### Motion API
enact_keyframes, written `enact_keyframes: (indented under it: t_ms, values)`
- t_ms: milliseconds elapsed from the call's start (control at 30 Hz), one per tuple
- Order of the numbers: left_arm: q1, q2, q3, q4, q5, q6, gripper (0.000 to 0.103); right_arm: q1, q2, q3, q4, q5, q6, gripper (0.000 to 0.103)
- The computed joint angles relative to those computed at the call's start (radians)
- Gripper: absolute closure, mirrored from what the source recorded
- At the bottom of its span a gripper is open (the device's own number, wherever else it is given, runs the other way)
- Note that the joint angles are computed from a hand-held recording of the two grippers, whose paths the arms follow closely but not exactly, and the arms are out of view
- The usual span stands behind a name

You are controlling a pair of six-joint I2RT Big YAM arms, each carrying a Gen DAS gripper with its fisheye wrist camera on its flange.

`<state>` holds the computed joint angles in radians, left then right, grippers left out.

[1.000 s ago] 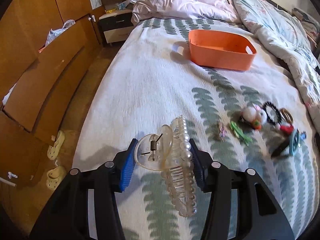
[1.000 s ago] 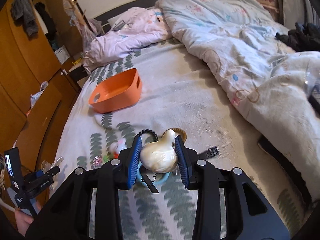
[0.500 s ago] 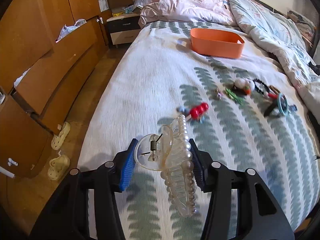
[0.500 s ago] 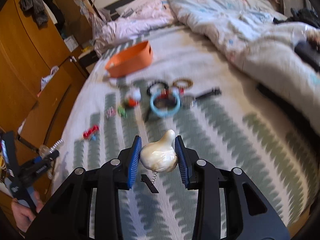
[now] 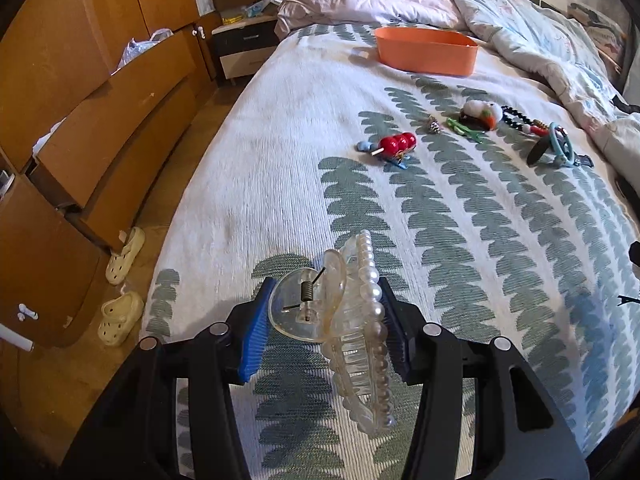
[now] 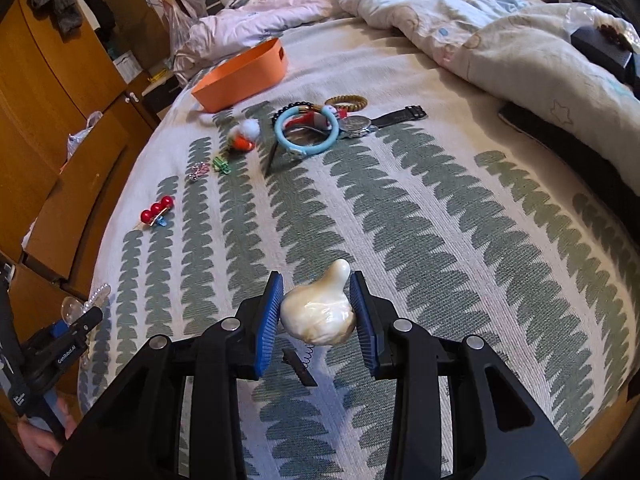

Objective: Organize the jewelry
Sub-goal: 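Lift and carry pearl clip with left tool while right tool carries ornament, then open left tool to set down pearl clip while right tool releases ornament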

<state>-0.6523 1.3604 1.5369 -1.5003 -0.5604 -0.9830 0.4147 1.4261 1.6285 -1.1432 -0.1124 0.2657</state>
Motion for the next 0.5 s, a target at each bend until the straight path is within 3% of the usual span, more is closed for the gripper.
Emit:
enact_keyframes:
  t_ms: [500]
  values:
    - [0.004, 0.01, -0.01, -0.01, 0.007, -0.006, 0.052, -0.007, 0.016, 0.007, -0.01, 0.015, -0.001, 0.068]
